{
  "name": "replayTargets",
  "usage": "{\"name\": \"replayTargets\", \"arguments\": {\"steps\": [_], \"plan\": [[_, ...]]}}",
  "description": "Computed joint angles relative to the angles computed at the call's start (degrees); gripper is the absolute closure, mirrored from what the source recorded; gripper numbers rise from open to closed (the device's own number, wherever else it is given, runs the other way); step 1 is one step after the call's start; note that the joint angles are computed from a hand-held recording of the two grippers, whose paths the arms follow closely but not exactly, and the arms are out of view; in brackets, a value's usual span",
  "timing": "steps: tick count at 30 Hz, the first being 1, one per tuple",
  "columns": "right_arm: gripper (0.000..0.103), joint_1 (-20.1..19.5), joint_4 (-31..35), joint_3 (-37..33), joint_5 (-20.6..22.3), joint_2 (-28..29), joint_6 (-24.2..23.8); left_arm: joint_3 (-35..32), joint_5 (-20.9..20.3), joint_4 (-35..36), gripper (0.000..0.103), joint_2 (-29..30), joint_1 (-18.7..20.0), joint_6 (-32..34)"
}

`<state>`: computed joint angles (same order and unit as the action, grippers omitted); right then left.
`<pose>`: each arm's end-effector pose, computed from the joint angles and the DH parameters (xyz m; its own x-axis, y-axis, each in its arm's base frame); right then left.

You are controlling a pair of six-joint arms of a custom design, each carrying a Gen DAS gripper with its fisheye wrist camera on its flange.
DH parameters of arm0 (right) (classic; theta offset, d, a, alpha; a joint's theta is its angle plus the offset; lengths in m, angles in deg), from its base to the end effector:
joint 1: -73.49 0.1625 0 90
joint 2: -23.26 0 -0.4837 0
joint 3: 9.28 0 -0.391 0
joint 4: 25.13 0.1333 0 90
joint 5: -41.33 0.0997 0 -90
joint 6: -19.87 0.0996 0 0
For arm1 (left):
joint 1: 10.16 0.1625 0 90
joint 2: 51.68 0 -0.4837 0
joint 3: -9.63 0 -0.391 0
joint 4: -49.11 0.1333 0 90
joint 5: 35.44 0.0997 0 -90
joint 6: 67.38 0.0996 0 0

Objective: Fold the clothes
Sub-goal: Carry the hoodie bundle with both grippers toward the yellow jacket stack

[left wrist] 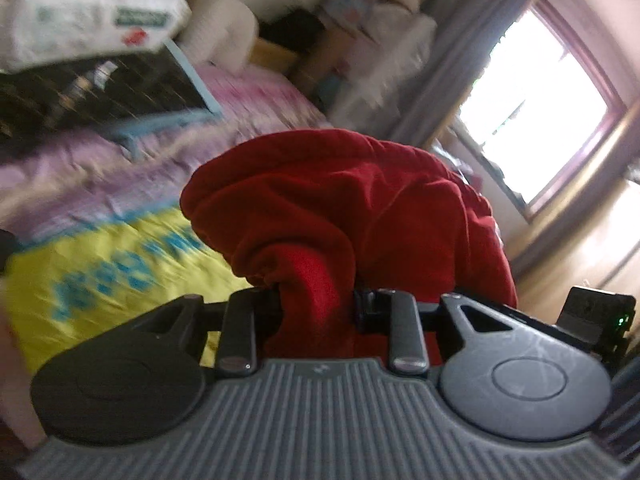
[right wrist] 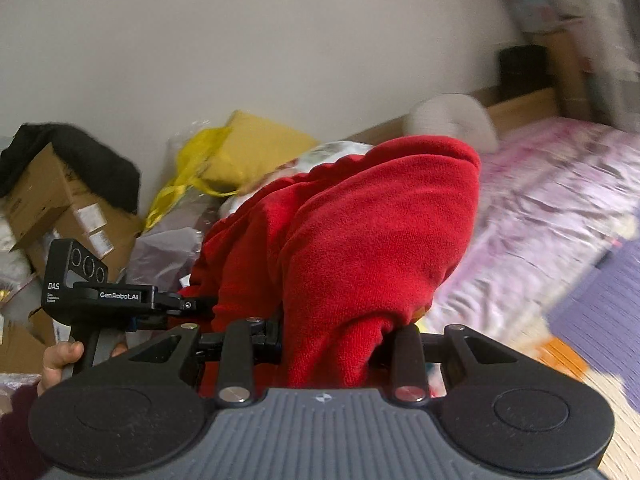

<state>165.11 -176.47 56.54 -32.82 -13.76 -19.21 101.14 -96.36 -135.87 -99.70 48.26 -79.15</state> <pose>0.1849 -0.8595 0.2382 -0.7282 -0.6663 0.1604 -0.6221 0.5444 -0.5627 -0.2314 -0.7234 0.2768 -0.9904 0.0227 -0.1366 0.1267 0.5466 -0.8278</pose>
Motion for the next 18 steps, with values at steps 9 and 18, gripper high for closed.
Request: {"name": "replayTargets", "arguments": {"steps": [9,18], "plan": [[0.069,4.0,15.9,-19.4,-2.6,12.2,-5.0,5.5,10.9,-6.8,0.076,-2.6,0.5,-4.8],[0.069,5.5,30.3,-42.7,-10.8,25.2,-9.5,5.7,14.1,-3.6,0.076,-1.5,1.7,-11.6]]}}
